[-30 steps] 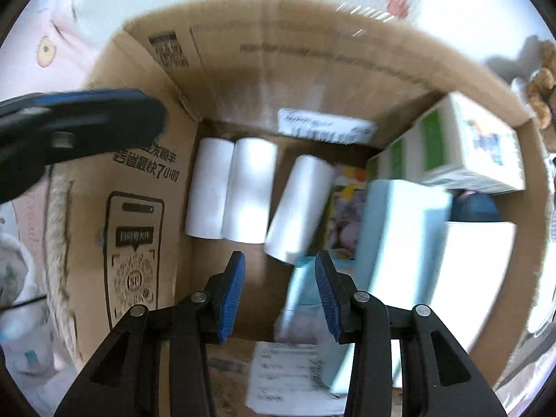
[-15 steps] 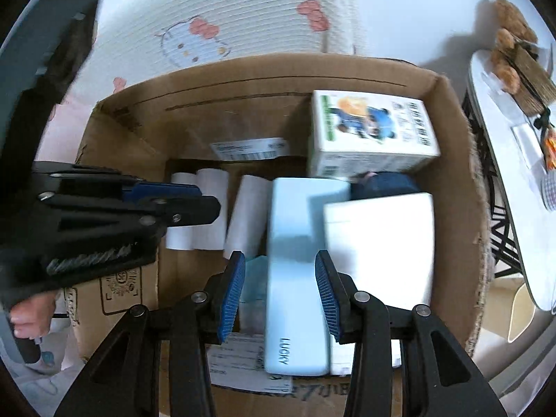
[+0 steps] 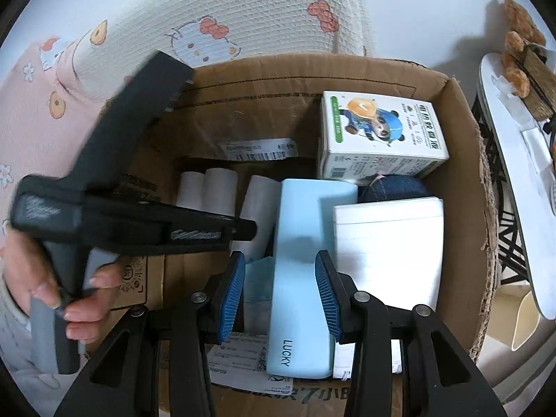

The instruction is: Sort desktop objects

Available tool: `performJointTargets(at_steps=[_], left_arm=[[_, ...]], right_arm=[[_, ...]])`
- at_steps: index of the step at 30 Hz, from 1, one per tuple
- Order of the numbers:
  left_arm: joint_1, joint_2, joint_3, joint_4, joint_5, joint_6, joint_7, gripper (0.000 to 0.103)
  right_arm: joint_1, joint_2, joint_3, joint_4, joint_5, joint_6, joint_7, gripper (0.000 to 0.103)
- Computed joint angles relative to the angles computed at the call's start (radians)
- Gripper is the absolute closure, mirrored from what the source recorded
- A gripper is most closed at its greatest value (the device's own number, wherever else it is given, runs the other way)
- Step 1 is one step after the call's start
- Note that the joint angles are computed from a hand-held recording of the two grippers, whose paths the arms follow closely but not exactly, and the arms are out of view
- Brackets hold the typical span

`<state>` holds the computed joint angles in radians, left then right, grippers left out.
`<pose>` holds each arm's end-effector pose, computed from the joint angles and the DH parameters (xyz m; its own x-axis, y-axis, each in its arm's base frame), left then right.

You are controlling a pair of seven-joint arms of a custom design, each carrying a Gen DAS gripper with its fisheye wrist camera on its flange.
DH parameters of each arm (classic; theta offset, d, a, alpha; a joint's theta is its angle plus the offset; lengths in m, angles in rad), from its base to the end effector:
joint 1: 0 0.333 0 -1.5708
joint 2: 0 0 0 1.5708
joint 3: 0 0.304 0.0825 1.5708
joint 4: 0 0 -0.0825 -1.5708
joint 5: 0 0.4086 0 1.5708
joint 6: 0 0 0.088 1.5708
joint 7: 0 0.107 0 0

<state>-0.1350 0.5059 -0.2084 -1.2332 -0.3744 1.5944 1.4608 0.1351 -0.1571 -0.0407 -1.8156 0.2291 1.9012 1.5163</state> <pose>0.6646 -0.2447 0.4701 -0.1187 -0.8927 0.4348 -0.9582 0.2178 0.1857 0.5556 0.0677 0.6118 0.1252 -0.9676 -0.2195 -0.9674 -0.0699 -0.2436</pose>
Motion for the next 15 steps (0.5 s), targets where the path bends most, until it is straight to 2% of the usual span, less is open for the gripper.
performJointTargets(at_steps=[5, 15], left_arm=[[0.019, 0.02, -0.004, -0.017, -0.067, -0.007, -0.069, 0.091], [0.035, -0.059, 0.0, -0.151, -0.116, 0.128, -0.11, 0.093]], right_arm=[[0.01, 0.007, 0.007, 0.002, 0.007, 0.009, -0.011, 0.065], [0.014, 0.035, 0.021, 0.003, -0.063, 0.042, 0.004, 0.065]])
